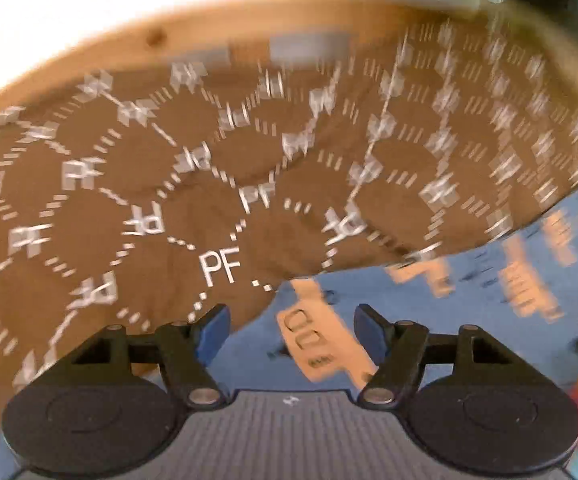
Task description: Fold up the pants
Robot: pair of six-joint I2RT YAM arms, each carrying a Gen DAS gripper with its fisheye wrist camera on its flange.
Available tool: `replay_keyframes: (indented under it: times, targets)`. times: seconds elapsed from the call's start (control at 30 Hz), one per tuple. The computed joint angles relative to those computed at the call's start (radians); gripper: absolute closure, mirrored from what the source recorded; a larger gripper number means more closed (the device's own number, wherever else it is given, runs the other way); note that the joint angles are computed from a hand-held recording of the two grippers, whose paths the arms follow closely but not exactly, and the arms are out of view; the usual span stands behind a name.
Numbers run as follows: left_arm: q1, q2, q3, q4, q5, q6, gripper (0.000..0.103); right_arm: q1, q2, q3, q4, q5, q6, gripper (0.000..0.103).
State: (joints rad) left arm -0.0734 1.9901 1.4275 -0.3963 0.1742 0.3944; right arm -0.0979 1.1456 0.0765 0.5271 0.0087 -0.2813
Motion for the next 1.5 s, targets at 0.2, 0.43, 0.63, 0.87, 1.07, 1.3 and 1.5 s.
replay_keyframes:
  times: [0.2, 0.43, 0.63, 0.87, 1.07, 1.3, 1.5]
  targets:
    - [-0.016, 0.112, 0.125, -0.086, 0.004, 0.131, 0.093, -0.208, 0.092, 0.077, -0.037, -0.184, 0.101, 0.001]
    - [-0.096, 0.072, -0.010, 0.097, -0.196, 0.062, 0.092, -0.328, 0.088, 0.128, -0.141, -0.255, 0.231, 0.001]
    - [-0.191, 0.035, 0.023, 0.061, -0.307, 0.018, 0.071, -0.517, -0.069, 0.150, -0.318, -0.364, 0.314, 0.001]
    - [-0.390, -0.003, 0.274, -0.232, -0.174, 0.132, 0.039, -0.725, -0.065, 0.221, -0.438, -0.506, 0.349, 0.003]
    - [-0.608, 0.228, 0.644, -0.426, -0.140, -0.026, 0.040, -0.794, -0.003, 0.242, -0.439, -0.540, 0.350, 0.013]
    - [-0.692, 0.470, 0.910, -0.456, -0.183, -0.001, 0.041, -0.814, 0.041, 0.237, -0.375, -0.536, 0.325, 0.032]
    - [-0.697, 0.745, 1.319, -0.640, -0.226, -0.017, 0.038, -0.841, 0.085, 0.247, -0.328, -0.550, 0.337, 0.054]
